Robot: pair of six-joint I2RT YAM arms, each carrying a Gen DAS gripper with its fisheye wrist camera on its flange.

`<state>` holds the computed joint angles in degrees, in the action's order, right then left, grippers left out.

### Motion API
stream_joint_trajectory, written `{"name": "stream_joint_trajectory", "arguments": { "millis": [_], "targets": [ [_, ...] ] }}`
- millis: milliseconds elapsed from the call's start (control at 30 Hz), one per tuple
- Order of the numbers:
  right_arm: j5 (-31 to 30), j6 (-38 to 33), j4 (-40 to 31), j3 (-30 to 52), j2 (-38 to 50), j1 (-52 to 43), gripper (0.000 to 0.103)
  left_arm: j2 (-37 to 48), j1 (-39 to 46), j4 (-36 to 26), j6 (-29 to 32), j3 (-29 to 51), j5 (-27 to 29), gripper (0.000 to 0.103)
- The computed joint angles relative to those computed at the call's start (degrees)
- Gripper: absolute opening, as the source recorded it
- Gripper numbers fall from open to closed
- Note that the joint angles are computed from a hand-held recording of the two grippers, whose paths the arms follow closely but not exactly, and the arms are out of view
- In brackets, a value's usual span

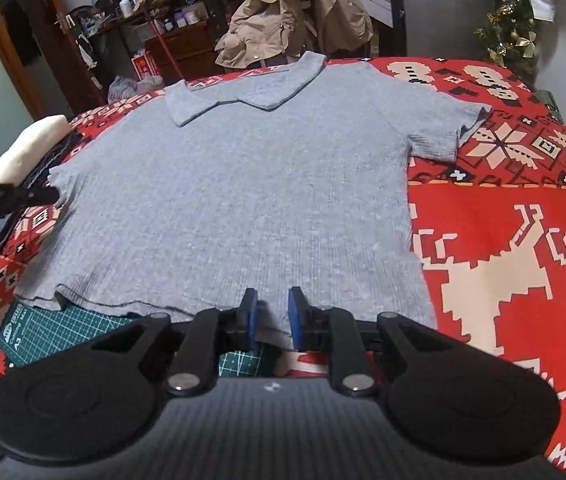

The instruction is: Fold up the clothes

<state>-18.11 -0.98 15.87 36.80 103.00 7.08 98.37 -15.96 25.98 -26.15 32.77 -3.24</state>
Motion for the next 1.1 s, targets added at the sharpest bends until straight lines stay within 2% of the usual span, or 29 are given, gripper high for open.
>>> {"name": "stream_joint_trajectory", "arguments": {
  "millis": [67, 200, 433, 533, 633, 700, 800, 900, 1033, 1100],
  "targets": [
    [-0.2, 0.3, 0.2, -0.2, -0.1, -0.2, 0.018, 2.0, -0.2, -4.5, 0.8, 2.7, -1.0, 0.001],
    [-0.4, 0.9, 1.1, -0.7, 0.0, -0.2, 0.018, -0.3, 0.1, -3.0, -1.3, -0.8, -0.6, 0.002],
    [-0.7, 1.2, 0.2, -0.2, 0.0, -0.3, 0.019, -7.4, -3.0, -7.5, -3.7, -4.9, -2.3, 0.002],
    [-0.9, 1.7, -0.2, -0.4, -0.9, -0.1, 0.020, -10.0, -2.9, -3.1, -6.0, -8.2, 1.8, 0.002],
    [-0.8, 1.6, 0.2, -0.9, -1.7, 0.7, 0.020, -9.7, -4.2, -3.6, -5.1, -7.7, 3.7, 0.003],
    [-0.8, 1.8, 0.1, -0.9, -1.7, 1.3, 0.020, -8.5, -5.5, -7.2, -4.7, -6.4, 2.6, 0.002],
    [-0.8, 2.2, -0.1, -1.0, -2.1, 1.4, 0.020, -9.7, -5.7, -6.6, -5.6, -8.9, 3.2, 0.003],
    [-0.8, 1.8, -0.9, -1.4, -2.7, 0.8, 0.020, -13.1, -6.0, -9.3, -6.4, -10.8, 2.8, 0.003],
    [-1.0, 1.4, -1.4, -2.5, -3.5, -0.6, 0.020, -16.4, -8.0, -14.4, -6.4, -10.8, -0.2, 0.004],
    [-1.3, 1.6, -1.2, -3.3, -4.3, -1.4, 0.020, -18.5, -9.0, -15.1, -7.7, -11.9, -1.4, 0.006]
  ]
}}
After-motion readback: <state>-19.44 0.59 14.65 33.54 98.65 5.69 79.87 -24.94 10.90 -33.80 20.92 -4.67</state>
